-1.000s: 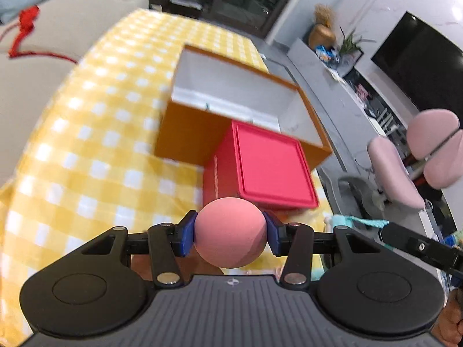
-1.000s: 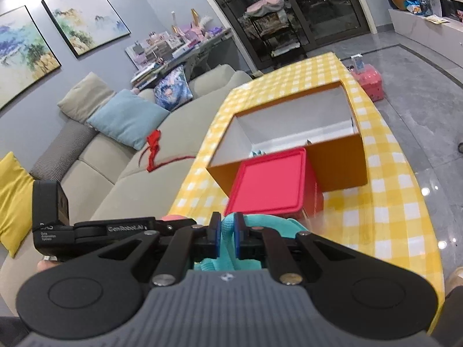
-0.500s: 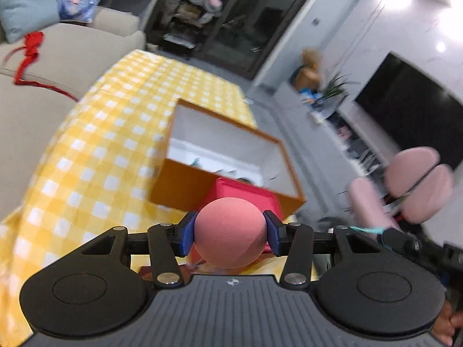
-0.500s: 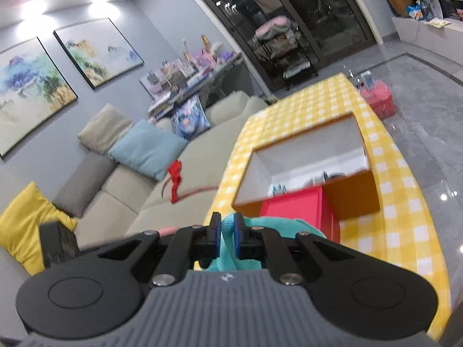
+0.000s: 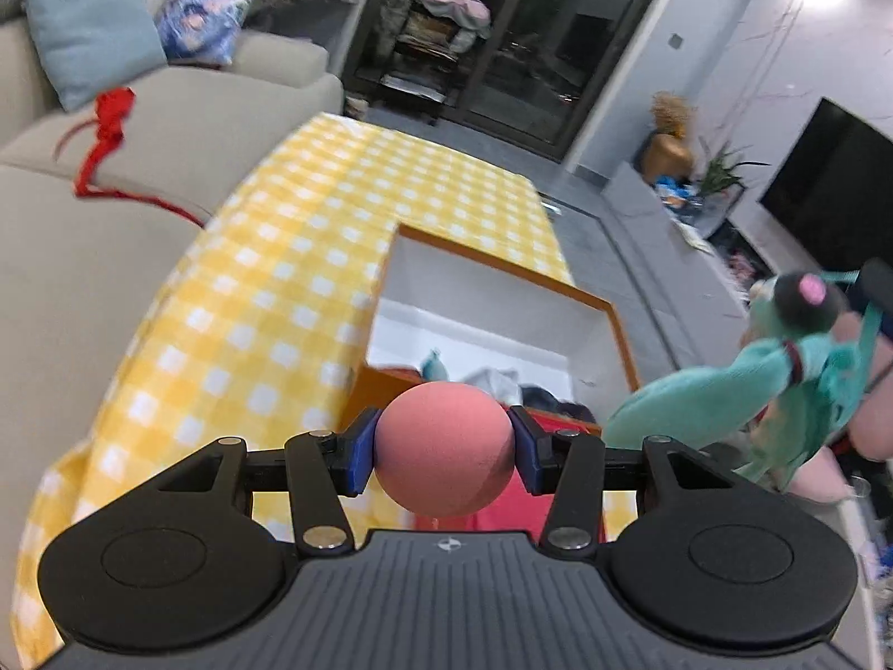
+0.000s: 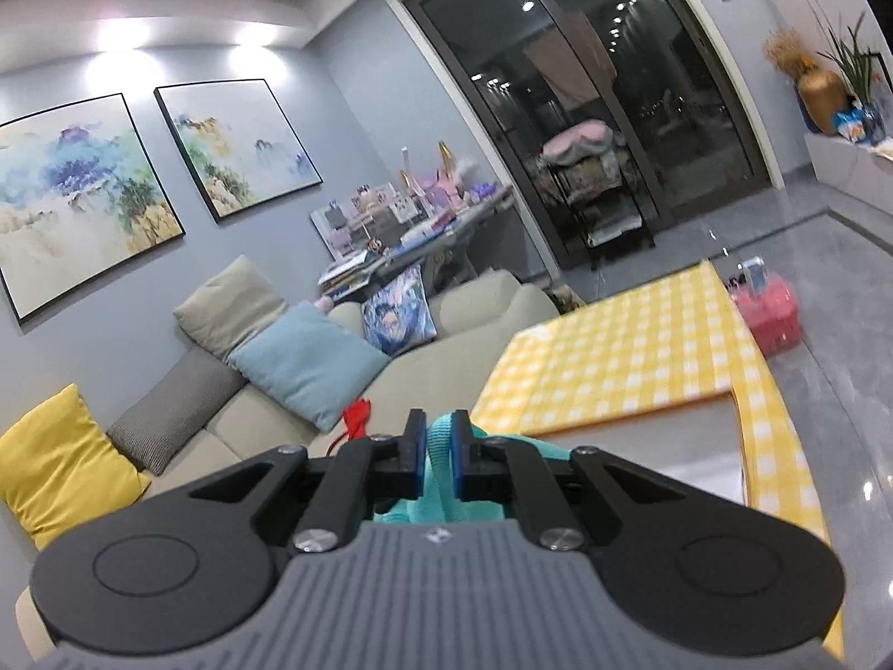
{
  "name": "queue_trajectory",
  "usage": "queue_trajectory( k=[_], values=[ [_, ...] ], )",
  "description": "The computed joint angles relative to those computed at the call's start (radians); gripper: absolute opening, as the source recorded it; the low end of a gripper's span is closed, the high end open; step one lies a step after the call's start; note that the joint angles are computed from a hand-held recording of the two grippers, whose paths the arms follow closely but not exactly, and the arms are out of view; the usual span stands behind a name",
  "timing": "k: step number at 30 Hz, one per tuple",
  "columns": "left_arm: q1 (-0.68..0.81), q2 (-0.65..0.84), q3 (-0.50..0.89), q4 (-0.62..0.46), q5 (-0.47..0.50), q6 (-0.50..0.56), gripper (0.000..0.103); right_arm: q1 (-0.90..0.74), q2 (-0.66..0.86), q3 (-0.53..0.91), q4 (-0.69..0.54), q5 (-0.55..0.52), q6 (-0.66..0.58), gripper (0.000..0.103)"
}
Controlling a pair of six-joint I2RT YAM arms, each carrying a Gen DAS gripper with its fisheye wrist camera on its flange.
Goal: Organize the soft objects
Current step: 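Carry the teal bag and pink ball over the orange box with both grippers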
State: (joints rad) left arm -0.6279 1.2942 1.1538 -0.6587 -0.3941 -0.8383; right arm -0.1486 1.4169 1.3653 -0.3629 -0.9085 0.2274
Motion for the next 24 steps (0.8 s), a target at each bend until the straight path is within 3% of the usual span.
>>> queue_trajectory(
  k=[7, 10, 16, 24],
  values=[
    [0.085, 0.165, 0.123, 0.052, 0.049, 0.050, 0.055, 0.115, 0.248, 0.261, 0.001, 0.142, -0.057, 0.006],
    [0.128, 0.258, 0.188, 0.066, 0.067, 0.062, 0.055, 0.163, 0.380, 0.425, -0.111, 0.268, -0.135, 0.006],
    [0.172, 0.377, 0.230, 0.154, 0.124, 0.080, 0.055, 0.171, 0.662, 0.770, -0.288, 0.310, -0.209, 0.006],
    [0.180, 0.550, 0.366, 0.132, 0.096, 0.152, 0.055, 0.217, 1.047, 1.225, -0.527, 0.413, -0.340, 0.006]
  ],
)
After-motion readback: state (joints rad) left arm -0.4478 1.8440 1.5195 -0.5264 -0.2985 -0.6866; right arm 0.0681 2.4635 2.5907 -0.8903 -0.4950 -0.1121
